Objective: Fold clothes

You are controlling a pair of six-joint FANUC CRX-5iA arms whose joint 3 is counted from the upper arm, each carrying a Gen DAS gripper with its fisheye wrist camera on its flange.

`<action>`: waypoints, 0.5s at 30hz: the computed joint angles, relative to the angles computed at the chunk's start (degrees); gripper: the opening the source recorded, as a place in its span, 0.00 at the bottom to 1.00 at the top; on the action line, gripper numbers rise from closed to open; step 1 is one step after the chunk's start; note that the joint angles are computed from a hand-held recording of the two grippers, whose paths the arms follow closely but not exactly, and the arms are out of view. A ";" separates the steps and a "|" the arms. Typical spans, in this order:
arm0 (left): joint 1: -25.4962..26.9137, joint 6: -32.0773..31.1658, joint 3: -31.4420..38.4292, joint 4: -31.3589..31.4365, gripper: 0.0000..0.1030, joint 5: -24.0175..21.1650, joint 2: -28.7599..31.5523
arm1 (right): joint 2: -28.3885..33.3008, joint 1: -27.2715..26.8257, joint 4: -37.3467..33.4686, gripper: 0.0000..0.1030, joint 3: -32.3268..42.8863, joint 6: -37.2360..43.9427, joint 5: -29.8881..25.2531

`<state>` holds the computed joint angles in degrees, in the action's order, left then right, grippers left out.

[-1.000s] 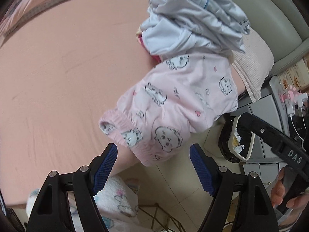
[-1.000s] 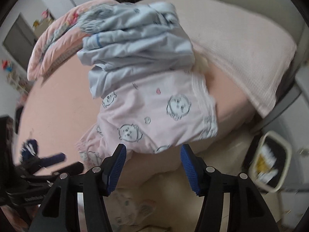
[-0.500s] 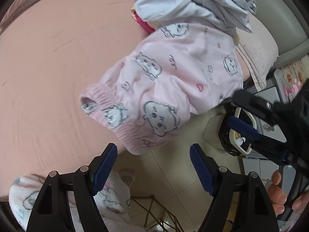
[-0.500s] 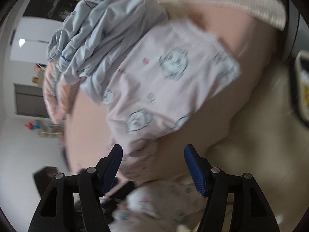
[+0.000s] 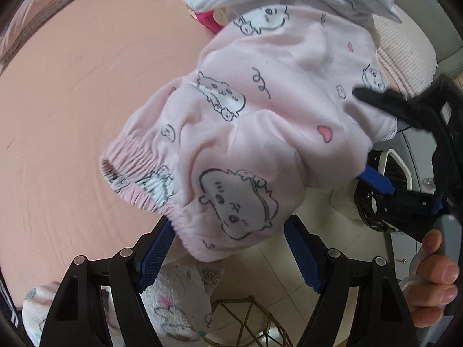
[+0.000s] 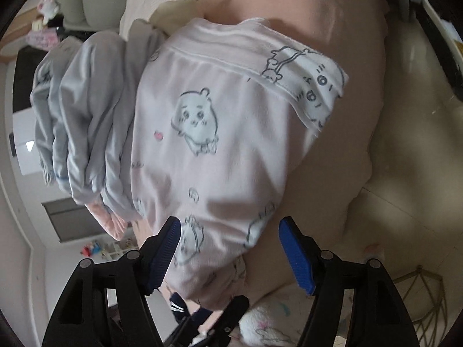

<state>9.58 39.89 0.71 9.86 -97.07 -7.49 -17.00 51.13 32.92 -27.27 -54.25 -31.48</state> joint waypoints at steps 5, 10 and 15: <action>0.32 1.08 -0.17 -0.08 0.74 -0.26 0.74 | 1.01 -3.09 15.07 0.68 -5.29 -16.35 11.32; 0.87 1.79 0.21 0.51 0.74 -0.56 1.45 | 4.68 -4.45 16.25 0.68 -3.80 -17.56 15.58; 1.25 2.08 0.62 0.46 0.74 -0.22 1.73 | 7.06 -3.32 10.04 0.62 0.00 -10.07 11.95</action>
<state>10.83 41.97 1.33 10.32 -97.30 -5.76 -9.94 47.81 42.96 -27.28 -64.31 -19.53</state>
